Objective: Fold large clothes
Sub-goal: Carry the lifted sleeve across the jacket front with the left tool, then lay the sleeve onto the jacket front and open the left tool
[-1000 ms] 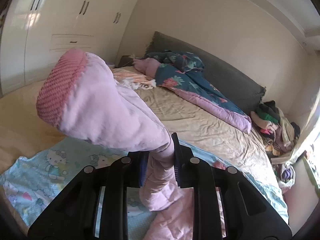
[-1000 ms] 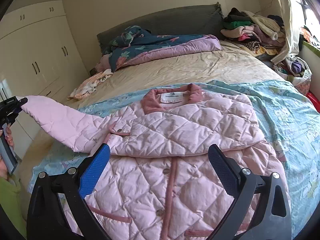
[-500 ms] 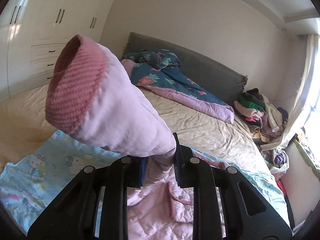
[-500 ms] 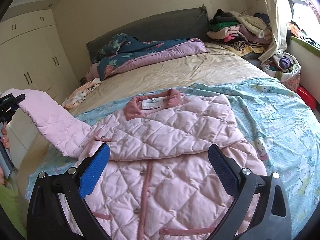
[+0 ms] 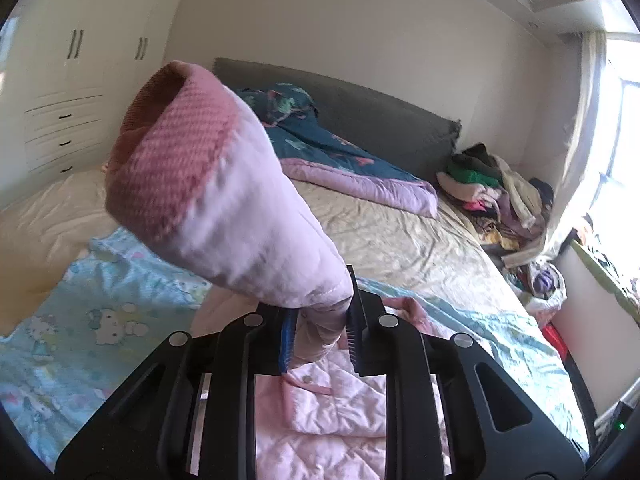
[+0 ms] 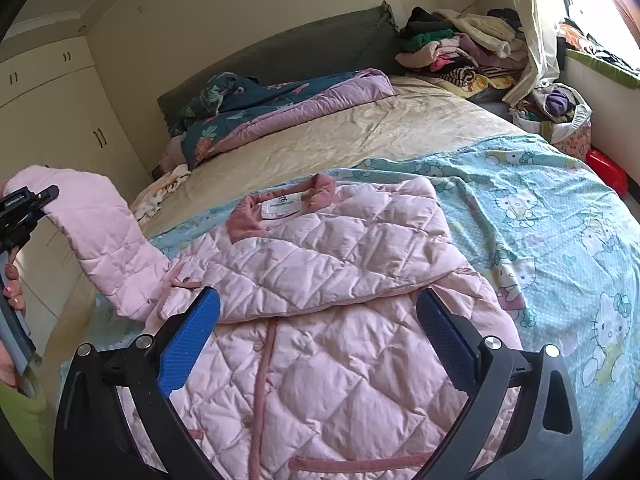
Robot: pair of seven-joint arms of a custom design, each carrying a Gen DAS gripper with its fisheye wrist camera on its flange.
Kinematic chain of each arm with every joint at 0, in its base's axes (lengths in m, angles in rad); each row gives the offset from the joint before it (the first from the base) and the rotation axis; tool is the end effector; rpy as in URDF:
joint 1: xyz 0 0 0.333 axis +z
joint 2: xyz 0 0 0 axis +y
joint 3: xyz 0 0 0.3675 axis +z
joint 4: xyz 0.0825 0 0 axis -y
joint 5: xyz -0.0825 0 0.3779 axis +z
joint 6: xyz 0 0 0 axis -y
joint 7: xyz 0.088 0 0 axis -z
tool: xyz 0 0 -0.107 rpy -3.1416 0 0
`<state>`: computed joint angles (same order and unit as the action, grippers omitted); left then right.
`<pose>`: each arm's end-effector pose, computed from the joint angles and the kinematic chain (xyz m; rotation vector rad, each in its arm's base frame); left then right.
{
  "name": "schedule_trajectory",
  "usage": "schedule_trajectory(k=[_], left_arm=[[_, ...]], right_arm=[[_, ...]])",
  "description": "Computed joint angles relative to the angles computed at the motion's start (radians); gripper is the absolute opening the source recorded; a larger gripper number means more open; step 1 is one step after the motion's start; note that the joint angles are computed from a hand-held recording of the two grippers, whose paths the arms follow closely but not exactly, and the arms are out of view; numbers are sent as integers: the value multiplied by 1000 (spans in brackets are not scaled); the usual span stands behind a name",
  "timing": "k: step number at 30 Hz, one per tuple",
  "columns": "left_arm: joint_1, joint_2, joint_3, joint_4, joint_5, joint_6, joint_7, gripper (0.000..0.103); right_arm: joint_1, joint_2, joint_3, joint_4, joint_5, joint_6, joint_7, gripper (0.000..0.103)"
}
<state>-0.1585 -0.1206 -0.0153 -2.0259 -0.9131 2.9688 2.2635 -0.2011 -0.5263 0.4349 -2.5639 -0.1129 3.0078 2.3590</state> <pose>0.5503 -0.0423 0.6616 -1.5835 1.6619 -1.2925 0.3922 0.1353 0.5832 -1.2573 1.8876 -0.6407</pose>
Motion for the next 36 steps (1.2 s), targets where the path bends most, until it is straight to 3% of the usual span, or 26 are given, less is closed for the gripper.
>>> schedule_trajectory(k=[17,36], left_arm=[[-64,53,-102,-29,104,-20,-10,12],[-45,158,-211,-84,474,-7,-207,17]], right_arm=[[-21,-59,-59,-94,61,20,-22,98],[-40,-55,-99,-143,122,20,-75,98]])
